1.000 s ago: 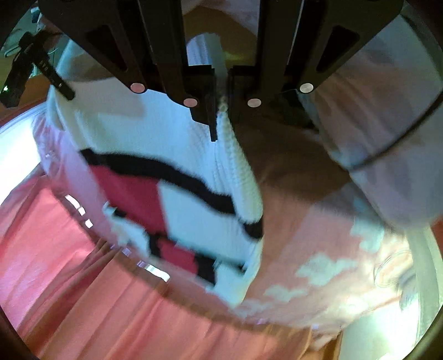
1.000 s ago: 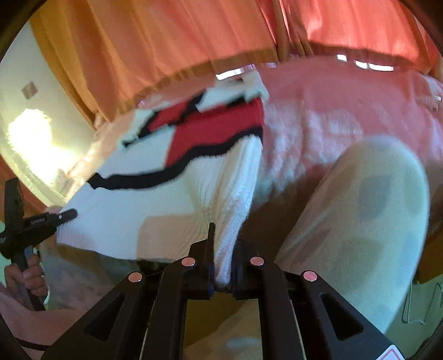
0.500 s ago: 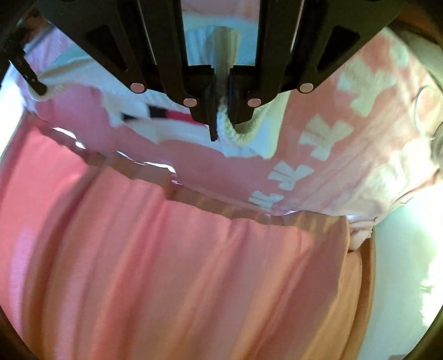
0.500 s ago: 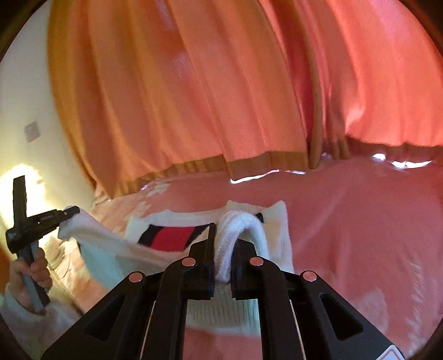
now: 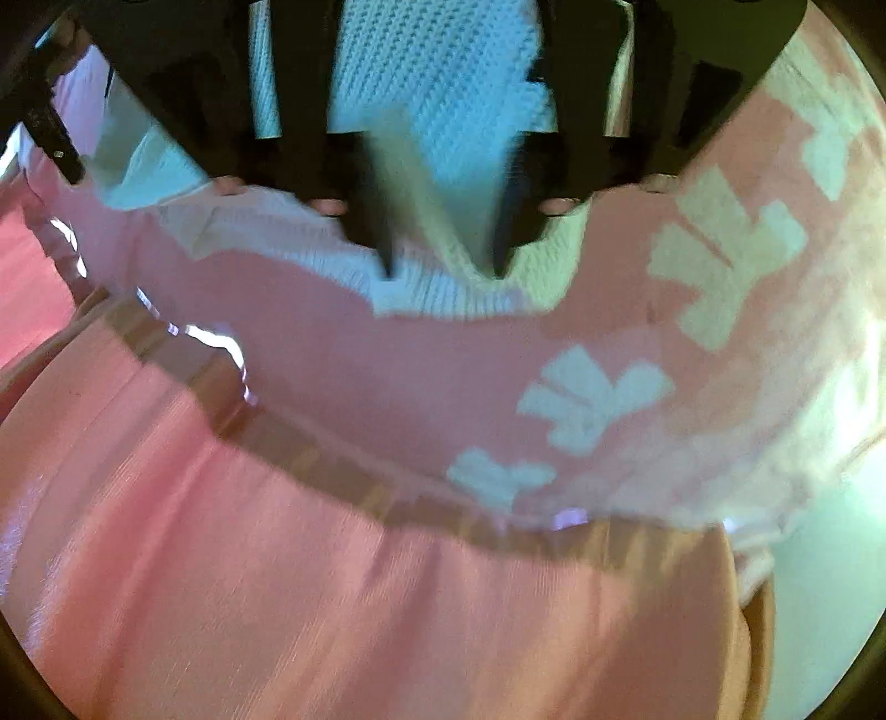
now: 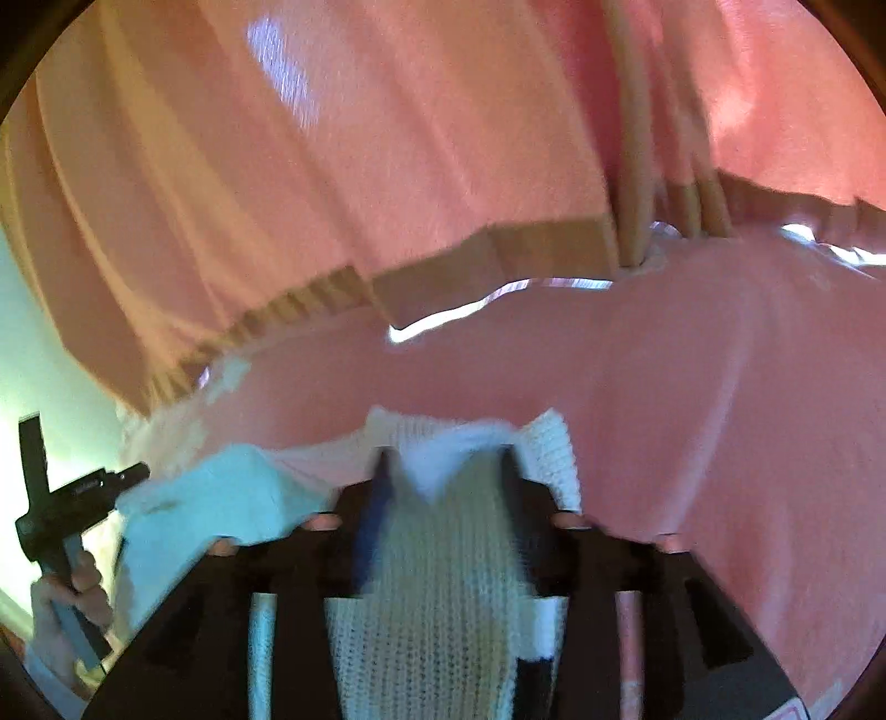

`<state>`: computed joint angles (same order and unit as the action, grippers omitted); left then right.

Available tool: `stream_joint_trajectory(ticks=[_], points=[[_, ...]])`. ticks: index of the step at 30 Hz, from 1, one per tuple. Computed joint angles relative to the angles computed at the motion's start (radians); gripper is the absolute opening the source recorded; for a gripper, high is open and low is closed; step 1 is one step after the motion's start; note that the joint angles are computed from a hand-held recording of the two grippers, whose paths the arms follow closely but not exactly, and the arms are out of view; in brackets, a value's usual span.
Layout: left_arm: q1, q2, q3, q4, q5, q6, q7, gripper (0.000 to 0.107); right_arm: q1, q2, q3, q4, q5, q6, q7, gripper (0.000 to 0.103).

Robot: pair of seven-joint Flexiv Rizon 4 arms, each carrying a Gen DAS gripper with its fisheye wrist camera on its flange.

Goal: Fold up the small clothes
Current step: 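Grasp the sweater hem with both grippers and lift it toward the collar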

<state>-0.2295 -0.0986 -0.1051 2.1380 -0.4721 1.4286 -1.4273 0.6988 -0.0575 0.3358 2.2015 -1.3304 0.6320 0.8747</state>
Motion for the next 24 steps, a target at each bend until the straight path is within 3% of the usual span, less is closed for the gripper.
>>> stream_joint_trajectory(ticks=[1,4,8,11,12,13,14,15,16,19,20,22,23,24], points=[[-0.016,0.007,0.038,0.002,0.105,0.045,-0.082,0.065,0.016,0.004,0.012,-0.007,0.005,-0.059,-0.008,0.065],[-0.017,0.024,0.061,0.0,0.24,0.073,-0.13,0.068,0.041,0.016,0.035,-0.018,0.054,-0.135,-0.088,0.067],[-0.007,0.053,0.018,0.059,0.124,0.025,0.042,0.075,0.046,0.014,0.047,0.005,0.17,-0.035,-0.132,0.067],[0.0,0.036,0.04,0.035,0.214,-0.116,-0.009,0.075,0.053,0.0,0.048,0.017,0.217,0.022,-0.183,0.064],[0.002,0.029,0.038,0.034,0.202,-0.139,-0.009,0.07,0.055,-0.011,0.046,0.017,0.233,0.034,-0.203,0.056],[0.006,0.021,0.029,0.036,0.157,-0.167,0.015,0.055,0.052,-0.02,0.038,0.023,0.235,0.067,-0.205,0.049],[0.006,0.016,0.031,0.032,0.164,-0.184,0.006,0.049,0.04,-0.029,0.025,0.035,0.228,0.129,-0.201,0.021],[0.003,0.014,0.042,0.025,0.215,-0.175,-0.031,0.032,0.043,-0.037,0.024,0.031,0.25,0.127,-0.211,0.01],[0.004,0.017,0.042,0.024,0.225,-0.166,-0.03,0.018,0.05,-0.037,0.023,0.029,0.25,0.104,-0.208,0.009],[0.012,0.046,0.03,0.044,0.091,-0.15,0.024,0.016,0.084,0.012,0.038,0.017,0.155,-0.025,-0.161,0.007],[0.016,0.047,0.041,0.038,0.112,-0.149,-0.009,0.016,0.099,0.024,0.055,0.006,0.156,-0.097,-0.171,0.007],[0.026,0.032,0.072,0.004,0.27,-0.182,-0.144,0.009,0.102,0.024,0.069,-0.004,0.236,-0.145,-0.219,0.007],[0.031,0.018,0.079,-0.011,0.32,-0.203,-0.181,0.009,0.091,0.014,0.066,0.001,0.309,-0.117,-0.248,0.007],[0.036,0.005,0.079,-0.017,0.331,-0.222,-0.194,0.009,0.068,0.0,0.053,0.024,0.378,-0.025,-0.262,0.008]])
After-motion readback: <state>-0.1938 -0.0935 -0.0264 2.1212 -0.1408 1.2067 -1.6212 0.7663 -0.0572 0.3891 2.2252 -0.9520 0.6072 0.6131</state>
